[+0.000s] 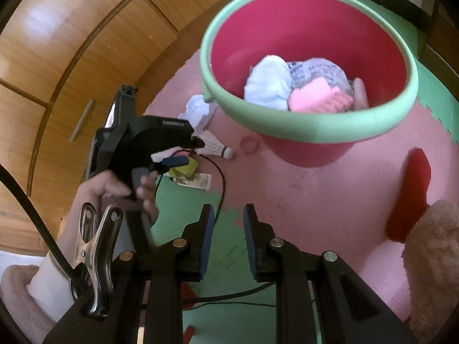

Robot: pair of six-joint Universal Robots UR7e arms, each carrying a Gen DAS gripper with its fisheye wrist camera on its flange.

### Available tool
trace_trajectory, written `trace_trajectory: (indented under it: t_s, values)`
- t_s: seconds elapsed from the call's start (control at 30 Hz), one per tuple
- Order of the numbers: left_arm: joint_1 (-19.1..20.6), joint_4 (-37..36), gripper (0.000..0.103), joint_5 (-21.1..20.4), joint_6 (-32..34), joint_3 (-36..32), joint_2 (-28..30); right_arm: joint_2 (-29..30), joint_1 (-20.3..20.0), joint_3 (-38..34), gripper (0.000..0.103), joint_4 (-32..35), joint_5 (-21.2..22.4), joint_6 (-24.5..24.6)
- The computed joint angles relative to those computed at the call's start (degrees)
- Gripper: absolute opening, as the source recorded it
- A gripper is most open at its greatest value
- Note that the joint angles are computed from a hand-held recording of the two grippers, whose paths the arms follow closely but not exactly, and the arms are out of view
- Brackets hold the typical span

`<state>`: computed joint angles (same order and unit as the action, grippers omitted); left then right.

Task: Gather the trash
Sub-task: 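Close the left tool on the white shuttlecock while the right tool approaches the pink ring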

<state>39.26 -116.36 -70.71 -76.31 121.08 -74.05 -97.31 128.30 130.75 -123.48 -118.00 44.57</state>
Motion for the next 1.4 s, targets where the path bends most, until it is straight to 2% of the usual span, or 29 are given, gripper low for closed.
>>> trace_trajectory:
  t_s: [0.17, 0.33, 0.53, 0.6, 0.63, 0.83, 0.93, 1.13, 1.27, 1.33, 1.4]
  values:
    - [2.64, -7.02, 0.041, -0.26, -0.46, 1.92, 2.69, -0.65, -1.75, 1.08, 0.022, 0.57, 1.07, -0.17]
    - [4.86, -10.87, 0.041, 0.08, -1.64, 2.63, 5.63, -1.09, -2.92, 1.97, 0.022, 1.5, 1.52, -0.75]
    - [5.79, -10.98, 0.041, 2.09, -2.02, 2.6, 7.7, -1.88, -5.04, 3.51, 0.022, 2.17, 1.84, -1.3]
    - [6.04, -11.1, 0.03, 2.42, -2.0, 3.0, 7.78, -1.76, -5.55, 3.88, 0.022, 2.22, 2.22, -1.22]
    - [6.19, -11.72, 0.028, 2.23, -1.76, 3.39, 7.67, -1.65, -5.84, 4.09, 0.022, 2.28, 2.36, -1.27]
    - [5.06, -11.64, 0.027, 1.31, -1.06, 4.96, 4.73, -0.28, -6.74, 4.36, 0.022, 0.91, 2.5, -1.51]
    - [3.8, -9.19, 0.027, 0.71, -0.5, 5.32, 1.11, 0.93, -6.55, 4.33, 0.022, -0.95, 2.32, -1.52]
    - [1.11, 0.56, 0.027, 1.61, -0.73, 4.01, -6.05, 5.66, -5.98, 4.99, 0.022, -7.73, 2.41, -0.91]
    - [-0.43, 9.98, 0.027, 1.93, -0.57, 1.29, -11.18, 10.09, -5.13, 4.87, 0.022, -11.77, 2.46, 0.03]
    - [-1.66, 14.5, 0.027, 1.83, 0.02, -1.59, -11.26, 11.89, -5.3, 5.16, 0.023, -14.1, 2.86, 0.92]
    - [-3.81, 21.53, 0.027, 2.26, 0.94, -3.95, -13.64, 13.74, -5.67, 5.48, 0.029, -16.74, 3.32, 2.6]
